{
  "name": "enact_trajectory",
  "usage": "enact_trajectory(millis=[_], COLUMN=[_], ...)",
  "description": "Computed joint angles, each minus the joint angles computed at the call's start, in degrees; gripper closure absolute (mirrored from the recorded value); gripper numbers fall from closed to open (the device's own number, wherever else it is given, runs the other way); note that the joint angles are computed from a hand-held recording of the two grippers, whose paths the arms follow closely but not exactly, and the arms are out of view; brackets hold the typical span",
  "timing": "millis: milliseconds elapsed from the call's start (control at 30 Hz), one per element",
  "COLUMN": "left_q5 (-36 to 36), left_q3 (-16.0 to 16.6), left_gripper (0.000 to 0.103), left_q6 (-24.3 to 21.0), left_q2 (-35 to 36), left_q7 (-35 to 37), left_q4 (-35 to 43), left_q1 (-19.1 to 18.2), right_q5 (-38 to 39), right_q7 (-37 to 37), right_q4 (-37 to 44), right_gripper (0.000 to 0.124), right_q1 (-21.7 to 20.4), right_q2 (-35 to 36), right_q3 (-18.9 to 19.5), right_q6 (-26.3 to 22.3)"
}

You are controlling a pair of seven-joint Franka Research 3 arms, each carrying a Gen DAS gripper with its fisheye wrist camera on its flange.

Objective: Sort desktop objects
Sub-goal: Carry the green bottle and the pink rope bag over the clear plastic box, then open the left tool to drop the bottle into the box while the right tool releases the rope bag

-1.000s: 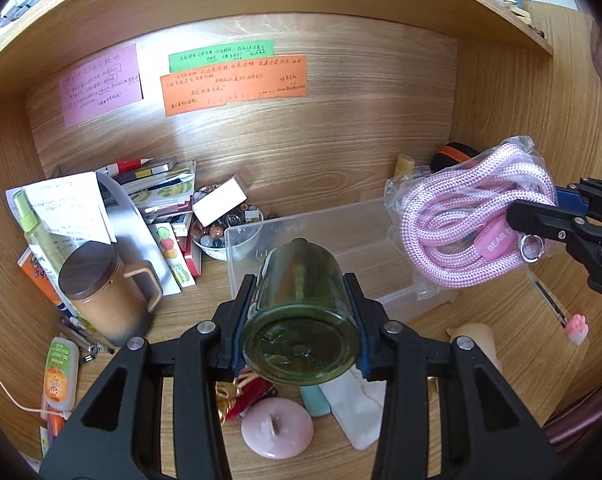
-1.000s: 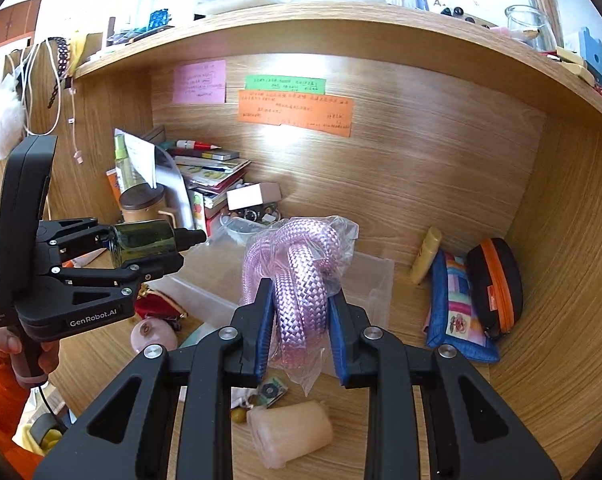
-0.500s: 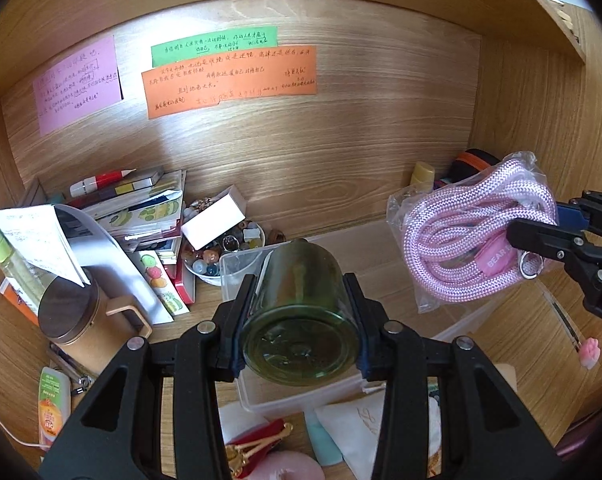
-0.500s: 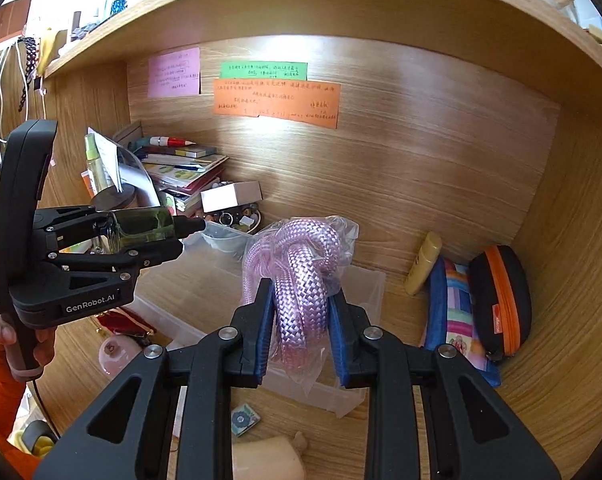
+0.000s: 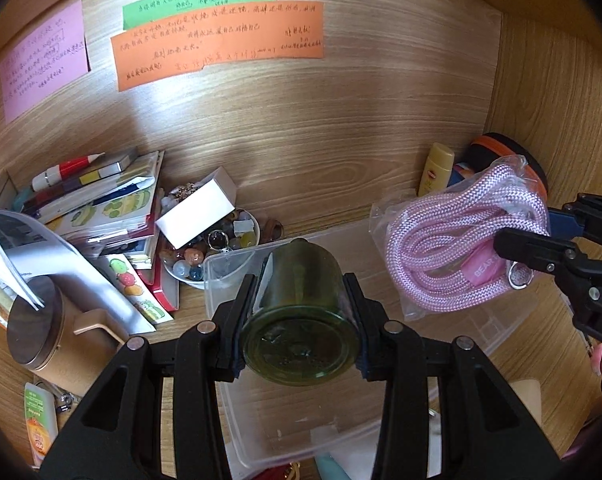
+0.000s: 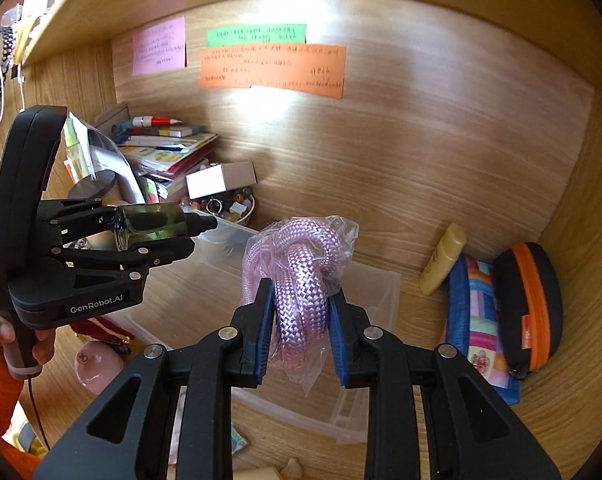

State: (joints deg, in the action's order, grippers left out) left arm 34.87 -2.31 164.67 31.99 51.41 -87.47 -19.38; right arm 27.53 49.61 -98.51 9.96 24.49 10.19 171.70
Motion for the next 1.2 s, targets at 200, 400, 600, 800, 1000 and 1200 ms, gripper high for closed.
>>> enact_trajectory(millis=[200,400,600,800,1000,1200], left_q5=[-2.8,-6.1,-6.9,-6.8,-6.9,-6.9], left_q3=[-1.8,-2.9,-2.2,-1.8,-1.9,-1.8], left_gripper=[0.062,0.062,0.062,0.062,0.062,0.062], left_q6=[-2.8,-5.6,-7.8,-9.9,-12.8,-15.1], left_q2=[3.3,5.5,7.2,8.6,9.8,10.5], left_q7=[4.0,7.2,8.0,8.3,9.4,9.6], left_q4=[4.1,6.9,8.9,10.7,12.7,13.8], left_q1=[1.2,1.8,1.0,0.2,-0.1,-0.6], right_q5=[-2.3,-3.6,-3.4,-3.8,-4.7,-7.0], right_q7=[2.2,3.1,3.3,3.8,4.8,5.8], right_q4=[3.1,6.2,9.0,11.3,13.2,12.9], right_gripper=[0.101,0.101,0.101,0.101,0.101,0.1], right_q1=[1.5,1.7,1.5,1.5,1.9,2.9], right_q2=[2.5,5.0,7.1,9.0,10.3,10.4], right_q3=[-1.8,-2.0,-1.8,-2.2,-3.0,-4.3], right_q6=[-2.8,-5.4,-8.0,-10.9,-12.5,-11.8])
